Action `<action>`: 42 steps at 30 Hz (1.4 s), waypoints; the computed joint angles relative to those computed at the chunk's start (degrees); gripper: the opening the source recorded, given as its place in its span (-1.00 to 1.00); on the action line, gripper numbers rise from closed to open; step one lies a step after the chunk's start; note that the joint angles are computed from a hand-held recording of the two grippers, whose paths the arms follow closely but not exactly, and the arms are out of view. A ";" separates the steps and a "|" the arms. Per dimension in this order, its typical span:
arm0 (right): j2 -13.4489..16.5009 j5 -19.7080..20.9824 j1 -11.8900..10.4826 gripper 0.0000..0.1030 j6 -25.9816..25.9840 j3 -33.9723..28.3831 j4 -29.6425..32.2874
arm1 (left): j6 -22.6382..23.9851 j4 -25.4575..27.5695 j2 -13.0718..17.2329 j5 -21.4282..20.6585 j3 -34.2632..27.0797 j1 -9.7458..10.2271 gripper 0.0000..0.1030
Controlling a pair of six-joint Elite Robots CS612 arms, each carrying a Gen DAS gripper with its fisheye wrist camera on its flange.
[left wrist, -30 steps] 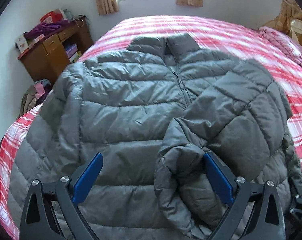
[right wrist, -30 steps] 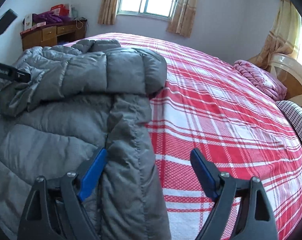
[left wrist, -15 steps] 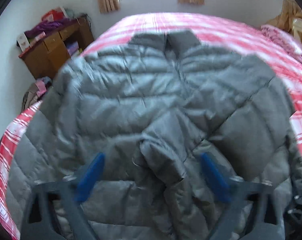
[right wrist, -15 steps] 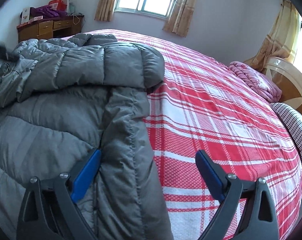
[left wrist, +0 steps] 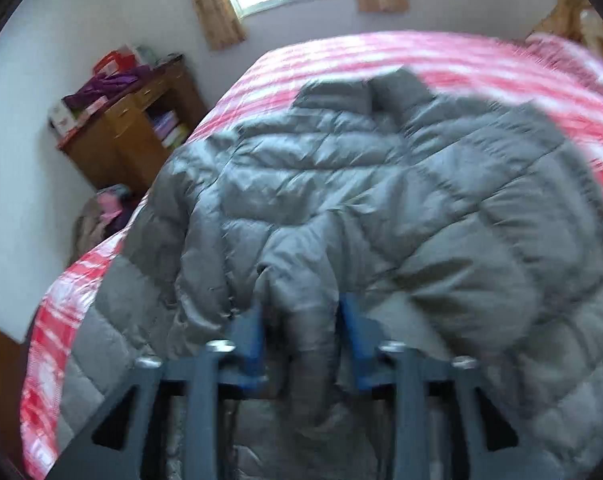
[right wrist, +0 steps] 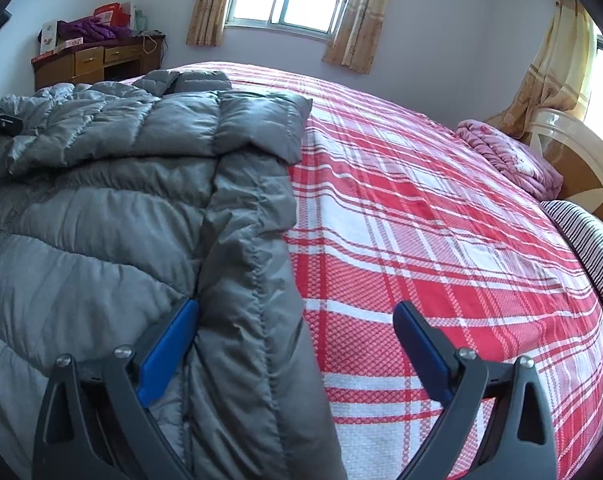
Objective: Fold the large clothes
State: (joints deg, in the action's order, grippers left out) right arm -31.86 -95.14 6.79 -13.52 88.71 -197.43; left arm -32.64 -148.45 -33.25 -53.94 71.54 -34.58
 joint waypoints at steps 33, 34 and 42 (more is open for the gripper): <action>8.09 12.46 0.42 0.29 6.39 -25.98 24.97 | -4.35 6.14 10.83 8.17 -16.41 1.73 0.76; 8.04 12.70 0.31 0.30 6.59 -25.92 25.47 | -4.58 6.59 10.93 8.07 -16.64 1.79 0.79; 8.11 10.13 0.78 0.32 5.78 -26.50 27.27 | -5.73 7.75 11.32 7.16 -17.41 2.07 0.85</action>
